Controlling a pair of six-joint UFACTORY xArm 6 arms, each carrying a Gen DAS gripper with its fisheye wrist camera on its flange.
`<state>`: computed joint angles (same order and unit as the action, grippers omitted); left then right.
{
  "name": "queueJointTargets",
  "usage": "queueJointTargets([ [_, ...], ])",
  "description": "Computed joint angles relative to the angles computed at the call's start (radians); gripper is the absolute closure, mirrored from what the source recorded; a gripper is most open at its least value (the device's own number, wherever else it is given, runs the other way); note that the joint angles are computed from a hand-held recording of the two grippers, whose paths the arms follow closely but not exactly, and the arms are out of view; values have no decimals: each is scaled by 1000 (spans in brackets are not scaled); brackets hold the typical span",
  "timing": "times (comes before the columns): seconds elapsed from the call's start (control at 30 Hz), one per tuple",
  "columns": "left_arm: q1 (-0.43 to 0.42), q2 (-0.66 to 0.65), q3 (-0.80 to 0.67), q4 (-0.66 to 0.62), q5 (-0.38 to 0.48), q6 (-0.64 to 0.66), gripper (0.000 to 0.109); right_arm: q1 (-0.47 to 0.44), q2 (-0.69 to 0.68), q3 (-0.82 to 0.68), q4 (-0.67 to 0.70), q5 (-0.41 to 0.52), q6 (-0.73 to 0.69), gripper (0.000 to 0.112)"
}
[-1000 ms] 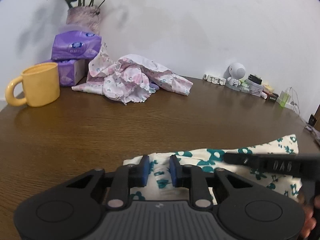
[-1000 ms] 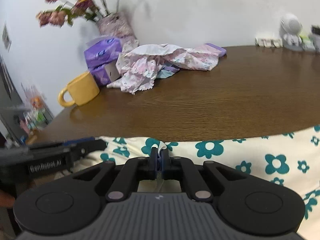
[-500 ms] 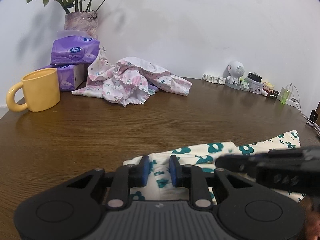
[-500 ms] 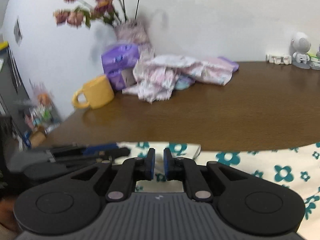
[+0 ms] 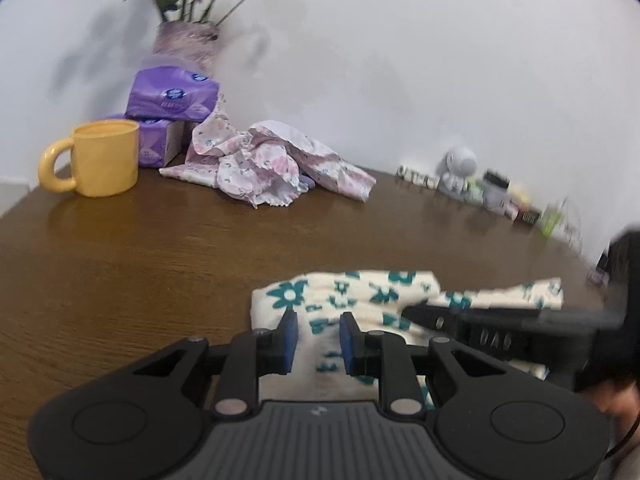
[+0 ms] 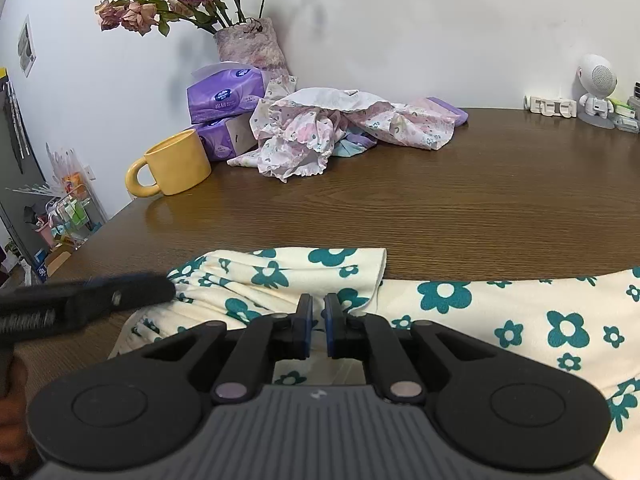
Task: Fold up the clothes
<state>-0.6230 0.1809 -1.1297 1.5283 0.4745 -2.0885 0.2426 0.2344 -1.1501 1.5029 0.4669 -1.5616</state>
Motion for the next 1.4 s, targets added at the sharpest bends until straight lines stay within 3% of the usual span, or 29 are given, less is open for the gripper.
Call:
queueJointTargets([
  [0.13, -22, 13, -8, -1, 43, 32, 88, -25, -17, 10, 10, 33, 34, 103],
  [0.2, -24, 13, -4, 16, 48, 17, 88, -43, -34, 22, 22, 51, 53, 83],
  [0.23, -24, 13, -4, 18, 48, 15, 88, -51, -54, 40, 53, 46, 25, 63],
  [0.4, -21, 5, 1, 24, 40, -1, 85, -74, -86, 52, 63, 44, -25, 61],
  [0.57, 14, -21, 5, 12, -7, -26, 79, -84, 53, -129, -131, 124, 292, 61],
  [0.7, 63, -10, -34, -51, -48, 61, 79, -78, 119, -206, -241, 162, 455, 65],
  [0.77, 88, 10, -64, -99, -82, 124, 79, -79, 121, -207, -249, 179, 454, 102],
  [0.83, 114, 37, -97, -150, -122, 184, 80, -86, 111, -194, -235, 205, 427, 110],
  [0.93, 137, 83, -141, -209, -151, 256, 82, -100, 71, -146, -183, 220, 340, 111],
  [1.0, 155, 115, -167, -260, -183, 313, 91, -118, 50, -129, -179, 253, 322, 111],
  [1.1, 176, 155, -195, -351, -242, 417, 93, -131, 54, -132, -212, 278, 337, 111],
  [1.2, 177, 189, -210, -524, -295, 640, 98, -132, 76, -148, -237, 278, 359, 111],
  [1.3, 158, 212, -212, -662, -294, 811, 101, -124, 87, -151, -237, 254, 355, 111],
  [1.4, 151, 216, -216, -583, -280, 738, 102, -107, 86, -143, -236, 199, 339, 109],
])
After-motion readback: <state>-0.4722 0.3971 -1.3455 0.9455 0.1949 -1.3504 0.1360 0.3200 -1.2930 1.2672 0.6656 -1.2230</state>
